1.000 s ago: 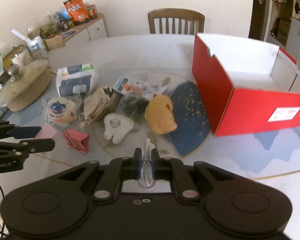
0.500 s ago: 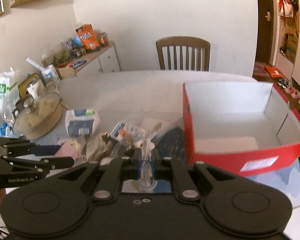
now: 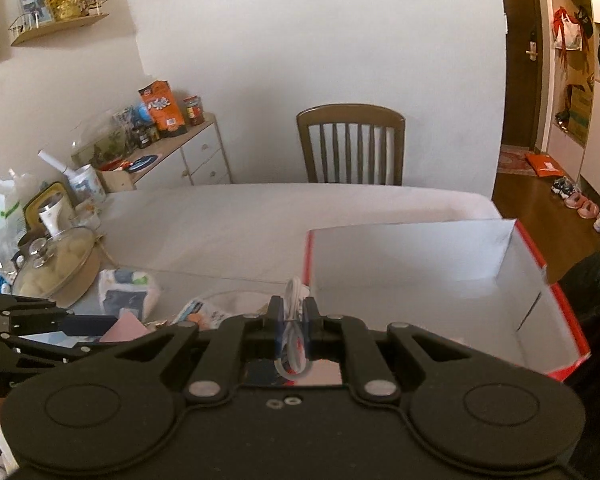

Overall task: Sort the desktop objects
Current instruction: 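Carry the pink pad with left gripper while right gripper carries the cable into the red box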

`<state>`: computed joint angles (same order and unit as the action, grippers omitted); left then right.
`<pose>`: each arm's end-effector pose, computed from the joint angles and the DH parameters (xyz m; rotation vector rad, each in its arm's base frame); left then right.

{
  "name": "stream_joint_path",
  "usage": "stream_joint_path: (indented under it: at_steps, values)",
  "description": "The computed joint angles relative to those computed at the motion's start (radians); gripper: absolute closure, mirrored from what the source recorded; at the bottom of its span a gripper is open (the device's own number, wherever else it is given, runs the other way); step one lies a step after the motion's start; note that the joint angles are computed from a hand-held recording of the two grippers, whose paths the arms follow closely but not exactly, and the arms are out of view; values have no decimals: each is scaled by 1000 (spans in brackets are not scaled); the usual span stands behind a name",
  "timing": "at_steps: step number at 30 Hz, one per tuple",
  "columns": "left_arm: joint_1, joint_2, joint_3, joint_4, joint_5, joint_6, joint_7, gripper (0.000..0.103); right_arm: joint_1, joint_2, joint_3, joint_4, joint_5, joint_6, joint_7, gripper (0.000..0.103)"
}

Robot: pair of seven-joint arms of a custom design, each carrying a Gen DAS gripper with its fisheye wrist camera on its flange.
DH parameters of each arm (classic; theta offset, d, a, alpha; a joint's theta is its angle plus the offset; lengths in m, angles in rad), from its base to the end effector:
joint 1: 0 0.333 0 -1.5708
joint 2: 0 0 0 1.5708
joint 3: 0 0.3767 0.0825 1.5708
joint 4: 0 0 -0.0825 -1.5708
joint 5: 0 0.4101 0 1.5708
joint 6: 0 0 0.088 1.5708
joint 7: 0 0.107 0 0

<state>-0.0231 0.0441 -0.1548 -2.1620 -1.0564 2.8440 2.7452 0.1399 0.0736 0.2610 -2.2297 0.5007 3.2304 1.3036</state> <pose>0.5954 -0.0593 0.4736 -1.4135 2.1793 -1.0160 0.5720 0.1882 0.4876 -1.7178 1.4958 -0.5333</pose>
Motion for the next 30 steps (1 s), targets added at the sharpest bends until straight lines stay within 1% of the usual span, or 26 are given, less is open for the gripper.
stream_joint_path:
  at_steps: [2,4,6,8,13,16,19,22,27,30]
  values:
    - [-10,14,-9,17,21,12,-16,63,-59,8,53,11,57,1,-67,94]
    - [-18,30,-20,36,47,25,-34,63,-104,18,90,23,107,0,-127,94]
    - [-22,49,-31,57,73,29,-57,63,-132,28,109,35,149,-6,-174,94]
    - [-28,71,-43,80,114,37,-92,63,-149,37,114,46,186,-16,-215,94]
    - [-36,124,-76,136,230,47,-189,63,-155,52,93,61,249,-32,-289,94]
    - [-39,158,-96,169,303,51,-242,63,-142,56,62,66,264,-45,-304,94]
    - [-51,201,-103,207,404,48,-328,63,-131,62,31,66,267,-47,-315,94]
    - [-59,241,-108,240,498,49,-401,63,-115,72,-3,68,239,-52,-295,94]
    - [-104,313,-82,300,691,45,-541,63,-105,96,-37,71,154,-59,-245,94]
    - [-116,352,-75,336,785,31,-606,63,-102,115,-54,78,90,-67,-196,94]
